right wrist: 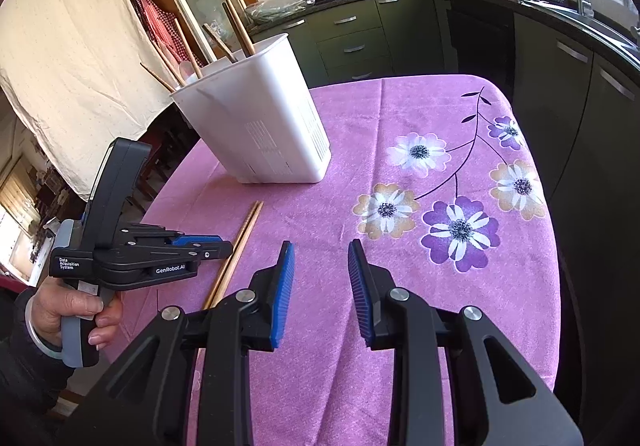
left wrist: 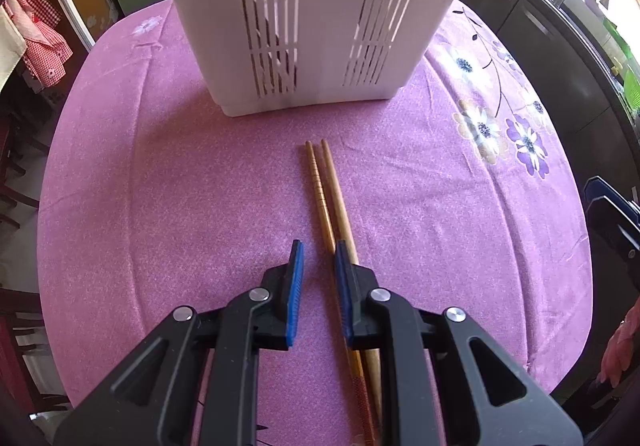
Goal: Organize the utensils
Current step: 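Return both grippers to the last two chopsticks and grasp one with the left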
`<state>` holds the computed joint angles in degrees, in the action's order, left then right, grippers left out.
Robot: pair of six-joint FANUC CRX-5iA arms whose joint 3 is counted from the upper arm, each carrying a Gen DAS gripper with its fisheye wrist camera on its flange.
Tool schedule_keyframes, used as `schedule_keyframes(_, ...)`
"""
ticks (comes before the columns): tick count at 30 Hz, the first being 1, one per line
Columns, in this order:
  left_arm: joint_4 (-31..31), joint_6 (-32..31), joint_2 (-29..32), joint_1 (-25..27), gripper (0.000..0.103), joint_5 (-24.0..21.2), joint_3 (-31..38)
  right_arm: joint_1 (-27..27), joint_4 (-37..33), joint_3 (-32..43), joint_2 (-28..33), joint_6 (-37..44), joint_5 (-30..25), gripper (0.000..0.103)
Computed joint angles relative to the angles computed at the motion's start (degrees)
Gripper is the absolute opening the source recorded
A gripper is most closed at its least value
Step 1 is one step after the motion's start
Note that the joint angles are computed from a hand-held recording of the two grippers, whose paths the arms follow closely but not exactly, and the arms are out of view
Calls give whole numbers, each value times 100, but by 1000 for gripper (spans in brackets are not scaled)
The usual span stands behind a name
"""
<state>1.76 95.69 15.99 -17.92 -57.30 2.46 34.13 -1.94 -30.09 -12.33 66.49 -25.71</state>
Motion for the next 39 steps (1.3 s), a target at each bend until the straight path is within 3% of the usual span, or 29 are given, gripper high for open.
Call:
schedule_keyframes(14, -158, 104, 256, -101, 15, -186, 311, 6, -154, 68, 10, 168, -49, 33)
schedule_keyframes(21, 24, -32, 164, 21, 6, -101, 146, -16, -290, 131, 71, 279, -99, 33)
schedule_keyframes(25, 153, -69, 30, 180, 6, -1, -49, -33, -317, 141, 84, 275, -114, 33)
schedule_keyframes(32, 281, -195, -605, 392, 6, 447, -608, -12, -249, 141, 81, 194, -152, 33)
schedule_keyframes(39, 210, -256, -1664, 529, 6, 1017, -1229, 124, -84, 142, 98, 51, -173, 33)
